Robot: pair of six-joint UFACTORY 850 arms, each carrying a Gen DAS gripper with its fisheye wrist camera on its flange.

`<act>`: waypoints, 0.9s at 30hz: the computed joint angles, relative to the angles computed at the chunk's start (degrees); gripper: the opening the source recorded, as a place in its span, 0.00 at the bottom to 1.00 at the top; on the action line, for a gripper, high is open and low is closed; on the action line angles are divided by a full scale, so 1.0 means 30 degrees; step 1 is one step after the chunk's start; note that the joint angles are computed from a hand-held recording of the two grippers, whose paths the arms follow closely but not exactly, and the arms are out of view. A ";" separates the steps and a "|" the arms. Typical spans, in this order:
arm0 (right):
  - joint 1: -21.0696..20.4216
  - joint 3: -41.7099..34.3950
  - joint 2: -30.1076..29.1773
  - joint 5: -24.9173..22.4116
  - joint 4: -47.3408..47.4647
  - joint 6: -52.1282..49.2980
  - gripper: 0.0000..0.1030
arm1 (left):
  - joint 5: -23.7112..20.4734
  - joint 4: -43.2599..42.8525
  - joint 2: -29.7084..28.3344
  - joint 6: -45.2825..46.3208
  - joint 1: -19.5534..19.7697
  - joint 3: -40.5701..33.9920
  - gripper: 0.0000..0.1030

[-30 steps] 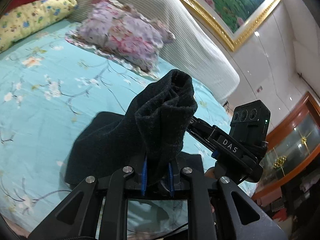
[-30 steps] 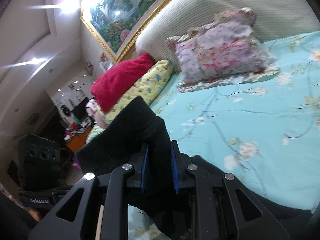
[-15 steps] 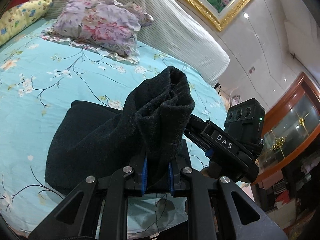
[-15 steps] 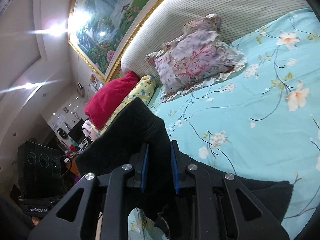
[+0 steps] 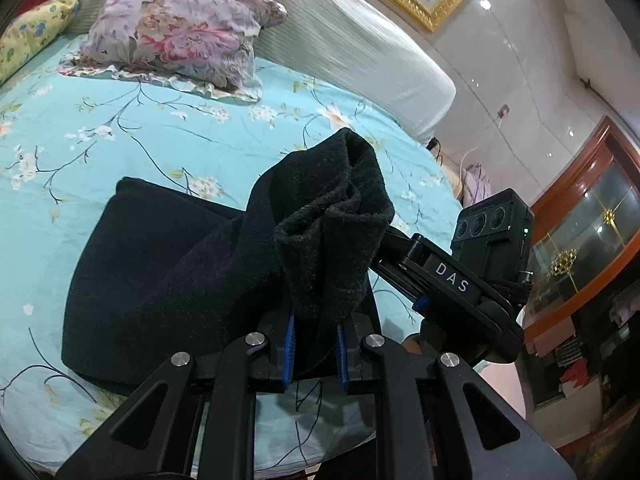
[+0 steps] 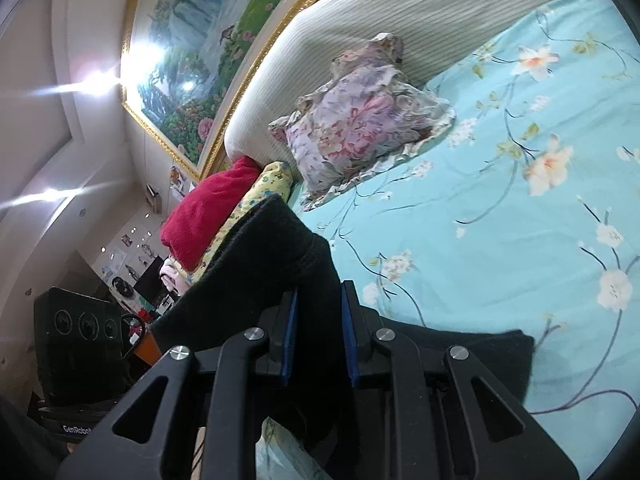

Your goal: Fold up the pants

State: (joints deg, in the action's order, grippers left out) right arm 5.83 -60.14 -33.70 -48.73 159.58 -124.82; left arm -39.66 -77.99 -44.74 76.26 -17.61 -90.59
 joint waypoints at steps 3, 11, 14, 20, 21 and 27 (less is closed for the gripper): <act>-0.0181 0.0409 0.0004 -0.0349 0.0102 0.0131 0.21 | 0.0424 0.0312 -0.0013 0.0038 -0.0299 0.0062 0.15; -0.0388 0.0862 0.0007 -0.0460 0.0122 0.0637 0.11 | 0.1010 0.1566 -0.0554 -0.0675 -0.0848 -0.0190 0.15; -0.0471 0.1041 0.0038 -0.0514 0.0180 0.0789 0.11 | 0.1196 0.1676 -0.0532 -0.0629 -0.0956 -0.0071 0.15; -0.0534 0.1727 0.0418 -0.0457 0.0988 0.0552 0.11 | 0.1725 0.2132 -0.0536 -0.0738 -0.1290 0.0039 0.15; -0.0524 0.1828 0.0497 -0.0436 0.1149 0.0455 0.11 | 0.1864 0.2192 -0.0535 -0.0698 -0.1363 0.0048 0.15; -0.0467 0.2910 0.1396 -0.0116 0.2947 -0.0131 0.11 | 0.2009 0.2036 -0.0544 -0.0245 -0.1559 0.0014 0.25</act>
State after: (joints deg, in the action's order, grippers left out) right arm 4.43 -51.41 -29.51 -49.07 168.42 -125.21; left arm -33.63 -71.88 -46.37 75.53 -22.28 -90.55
